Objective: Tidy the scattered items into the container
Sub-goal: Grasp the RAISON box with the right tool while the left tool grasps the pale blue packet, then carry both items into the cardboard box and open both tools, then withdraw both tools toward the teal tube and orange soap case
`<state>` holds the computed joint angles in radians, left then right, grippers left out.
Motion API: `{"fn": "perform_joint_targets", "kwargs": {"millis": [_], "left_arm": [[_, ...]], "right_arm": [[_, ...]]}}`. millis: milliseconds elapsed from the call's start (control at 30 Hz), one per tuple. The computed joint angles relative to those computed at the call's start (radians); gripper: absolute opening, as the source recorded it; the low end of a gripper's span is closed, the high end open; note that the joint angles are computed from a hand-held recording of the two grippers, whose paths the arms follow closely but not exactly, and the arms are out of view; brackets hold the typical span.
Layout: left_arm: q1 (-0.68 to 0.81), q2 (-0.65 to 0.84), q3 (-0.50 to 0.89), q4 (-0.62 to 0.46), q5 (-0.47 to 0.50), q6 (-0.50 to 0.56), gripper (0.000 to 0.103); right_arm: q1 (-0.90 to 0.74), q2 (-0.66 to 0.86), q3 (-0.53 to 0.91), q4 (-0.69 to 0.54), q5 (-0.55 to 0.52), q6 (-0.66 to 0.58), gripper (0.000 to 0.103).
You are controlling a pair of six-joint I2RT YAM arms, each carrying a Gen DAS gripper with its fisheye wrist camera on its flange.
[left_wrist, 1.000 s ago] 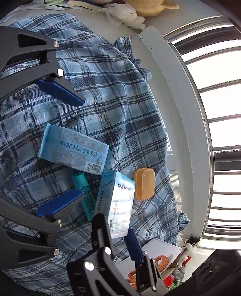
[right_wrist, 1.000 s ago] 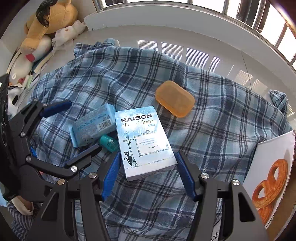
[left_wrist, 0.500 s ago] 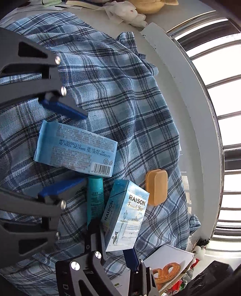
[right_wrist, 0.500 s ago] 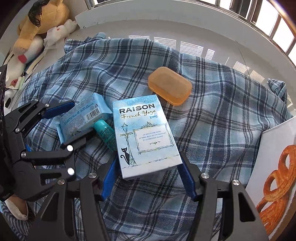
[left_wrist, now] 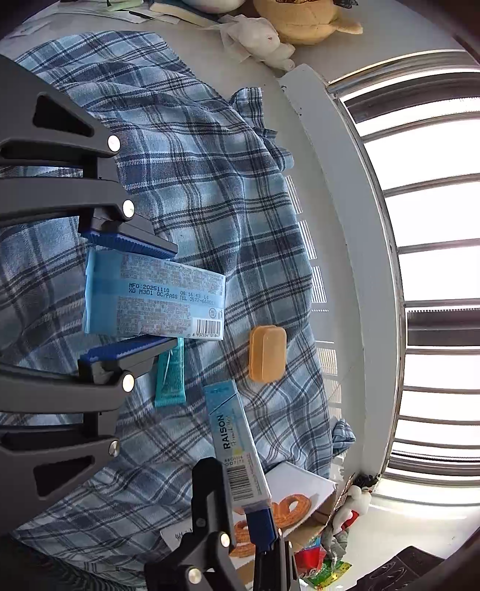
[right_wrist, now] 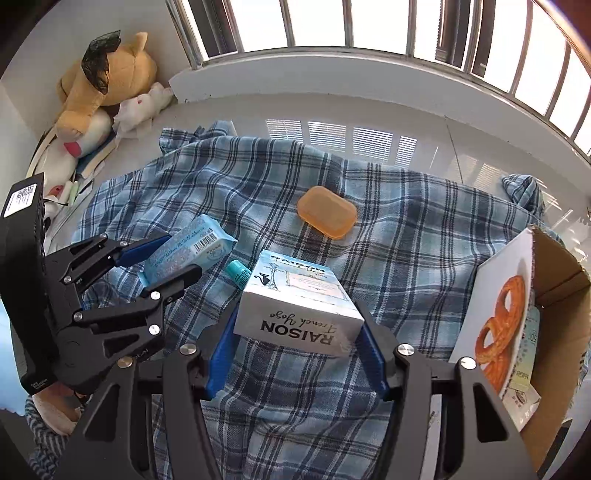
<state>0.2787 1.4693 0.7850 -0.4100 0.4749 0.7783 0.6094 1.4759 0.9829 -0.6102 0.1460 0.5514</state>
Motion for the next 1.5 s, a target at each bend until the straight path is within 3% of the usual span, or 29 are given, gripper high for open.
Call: {"fn": "perform_joint_targets", "kwargs": {"millis": [167,400,600,733,867,1167,1200,1300,1500], "left_arm": [[-0.07,-0.171,-0.022,-0.096,-0.008,-0.031,0.044],[-0.243,-0.391,0.018,-0.237,0.003,-0.226,0.044],[-0.588,-0.488,-0.003,-0.237,-0.115,-0.381,0.044],[-0.863,-0.484,-0.035,-0.181,-0.278,-0.502,0.044],[-1.037,-0.419,-0.046,-0.12,-0.372,-0.602,0.044],[-1.142,-0.298,-0.045,-0.036,-0.444,-0.677,0.046],[-1.14,-0.293,-0.045,-0.032,-0.447,-0.684,0.048],[-1.138,-0.306,-0.066,-0.009,-0.472,-0.69,0.07],[-1.113,-0.33,-0.086,0.002,-0.515,-0.691,0.077]], "right_arm": [[-0.008,-0.162,-0.039,-0.081,0.031,0.01,0.057],[-0.108,-0.44,-0.072,-0.24,0.058,-0.031,0.057],[-0.391,-0.646,-0.143,-0.328,-0.069,-0.162,0.058],[-0.61,-0.689,-0.183,-0.338,-0.185,-0.295,0.058],[-0.851,-0.671,-0.218,-0.33,-0.401,-0.444,0.058],[-1.001,-0.647,-0.269,-0.3,-0.498,-0.55,0.058],[-0.999,-0.643,-0.273,-0.295,-0.498,-0.548,0.058],[-1.0,-0.632,-0.281,-0.292,-0.507,-0.555,0.058],[-0.994,-0.661,-0.284,-0.324,-0.502,-0.562,0.059]]}}
